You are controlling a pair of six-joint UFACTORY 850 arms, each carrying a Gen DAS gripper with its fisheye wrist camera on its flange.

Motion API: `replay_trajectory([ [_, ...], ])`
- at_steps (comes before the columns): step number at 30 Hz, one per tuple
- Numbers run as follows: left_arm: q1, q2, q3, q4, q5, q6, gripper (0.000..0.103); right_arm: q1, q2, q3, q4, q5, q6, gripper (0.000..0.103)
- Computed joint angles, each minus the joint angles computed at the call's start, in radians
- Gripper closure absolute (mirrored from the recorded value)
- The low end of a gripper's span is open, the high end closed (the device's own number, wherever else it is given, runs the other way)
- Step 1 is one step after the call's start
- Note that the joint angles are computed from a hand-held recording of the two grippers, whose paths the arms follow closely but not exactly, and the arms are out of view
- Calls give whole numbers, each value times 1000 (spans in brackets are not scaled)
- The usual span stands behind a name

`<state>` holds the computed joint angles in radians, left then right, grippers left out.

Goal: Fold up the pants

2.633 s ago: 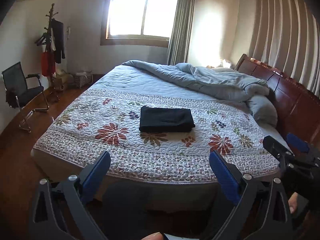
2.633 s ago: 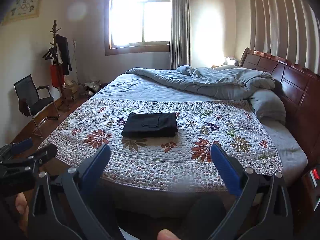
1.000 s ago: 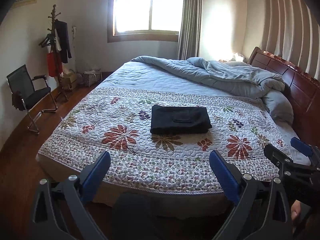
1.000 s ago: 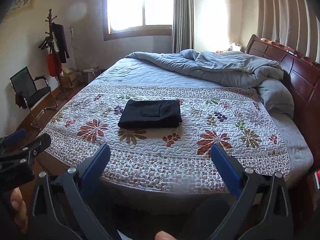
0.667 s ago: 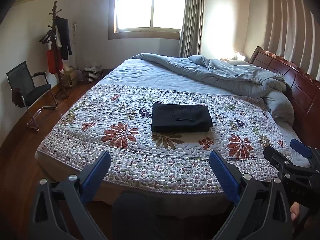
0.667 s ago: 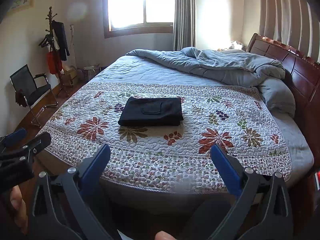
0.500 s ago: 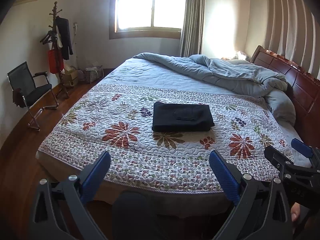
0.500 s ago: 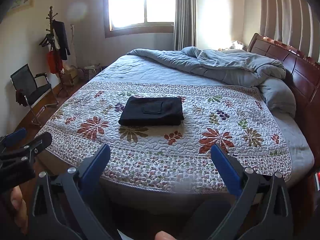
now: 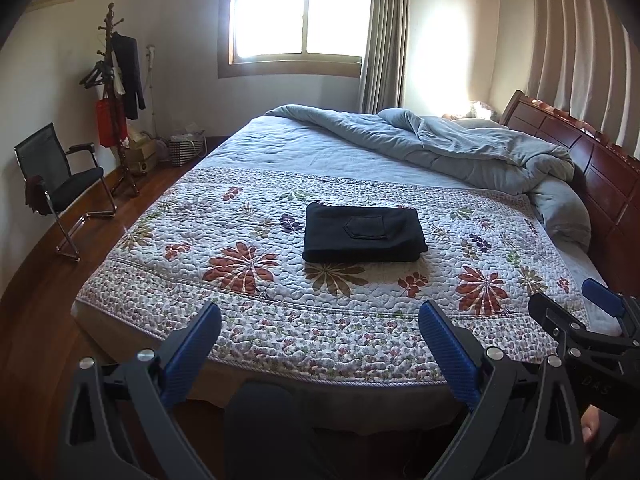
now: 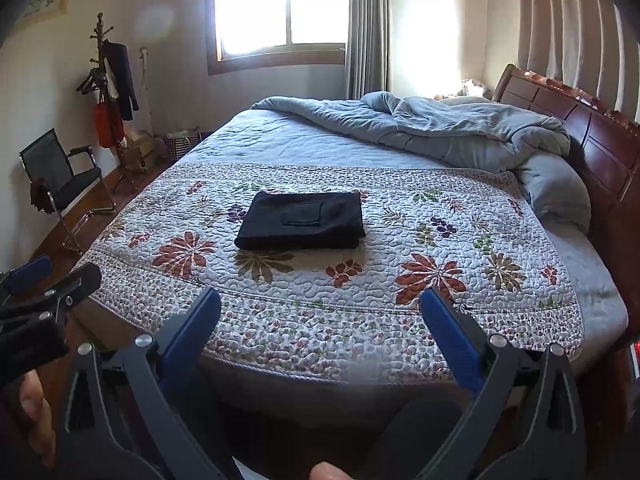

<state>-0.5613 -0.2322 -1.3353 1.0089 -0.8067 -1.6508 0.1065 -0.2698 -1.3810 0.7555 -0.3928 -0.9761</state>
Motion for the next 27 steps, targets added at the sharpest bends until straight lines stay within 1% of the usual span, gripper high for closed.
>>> replay_trajectory([
  [15, -6, 4, 8, -4, -15, -10, 4, 1, 7, 6, -6, 1, 4, 3],
  [23, -2, 16, 18, -27, 5, -6, 4, 0, 14, 12, 0, 5, -1, 3],
  [27, -5, 20, 21, -26, 2, -13, 4, 0, 21, 19, 4, 8, -2, 3],
])
